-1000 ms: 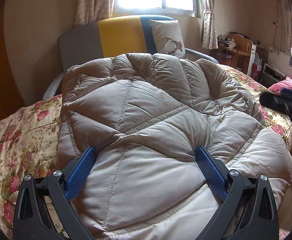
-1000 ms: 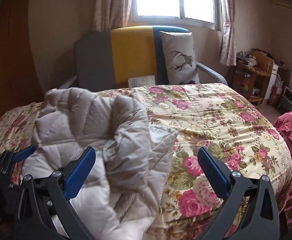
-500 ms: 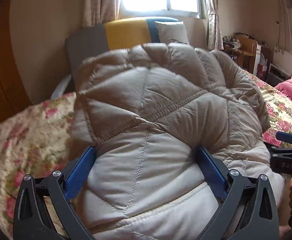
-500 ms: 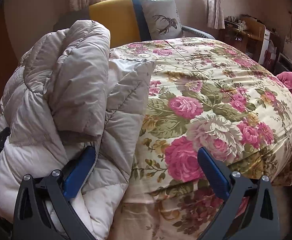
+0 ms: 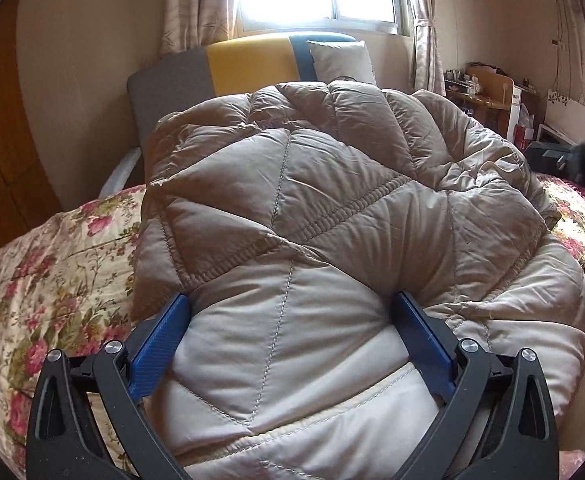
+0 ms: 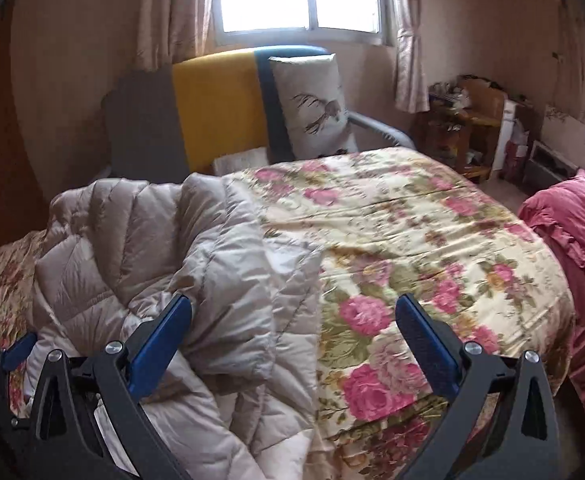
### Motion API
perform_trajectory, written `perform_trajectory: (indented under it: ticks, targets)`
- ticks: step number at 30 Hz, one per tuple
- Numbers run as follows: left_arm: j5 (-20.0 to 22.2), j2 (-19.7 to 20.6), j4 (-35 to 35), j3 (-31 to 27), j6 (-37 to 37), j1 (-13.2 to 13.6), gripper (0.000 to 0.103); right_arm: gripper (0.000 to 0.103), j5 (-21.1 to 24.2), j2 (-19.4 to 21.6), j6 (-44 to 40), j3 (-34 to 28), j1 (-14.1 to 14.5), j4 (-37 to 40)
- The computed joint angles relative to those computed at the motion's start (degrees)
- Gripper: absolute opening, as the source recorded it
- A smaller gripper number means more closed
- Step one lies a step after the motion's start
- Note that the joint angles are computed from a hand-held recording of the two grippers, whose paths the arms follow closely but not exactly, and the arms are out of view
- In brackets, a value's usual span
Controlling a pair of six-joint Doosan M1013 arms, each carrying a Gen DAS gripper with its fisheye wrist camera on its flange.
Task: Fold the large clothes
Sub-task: 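Grip the jacket bundle with both tools and lift it off the bed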
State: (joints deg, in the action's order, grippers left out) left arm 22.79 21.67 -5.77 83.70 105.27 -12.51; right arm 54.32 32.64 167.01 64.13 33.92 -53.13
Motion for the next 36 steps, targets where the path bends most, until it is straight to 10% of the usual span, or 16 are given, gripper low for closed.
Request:
perform_trajectory:
  ticks: [4,7,10,14,17,22,36]
  targets:
    - [-0.7,0.1,1.2,0.2,-1.0,-0.3,0.099,0.101,-4.0,-1.1,6.1,2.1,0.4,-7.3]
    - [-0.9,0.3,1.6,0.1,-0.8,-0.4,0.099,0.101,-8.6,1.4,-7.8,-2.8,-1.6,6.5]
    - [0.1,0.2,0.3,-0.3,0.5,-0.2,0.099,0.101,1.9,7.4,-19.8,-11.2,-1.5,11.0]
    - [5.5,-0.3,-9.9,-2.7,9.5,1.1,0.099,0.101,1.5,7.1,-13.0,-6.7,-1.4,5.7]
    - [3.1,-0.1,-5.5,-4.3,2.4,1.6,0.099,0.101,-1.1,6.1,-7.9,-3.5,-1.8,5.2]
    - [22.0,8.4,-5.0,-16.9,-1.4,2.6,0.1,0.101,-1.6,6.2,-8.4,-3.7,-2.4,6.0]
    - [17.1,5.6,-8.3,-12.2,0.0,3.4,0.1,0.101,-4.6,4.7,-14.1,-3.3,-4.2,16.8]
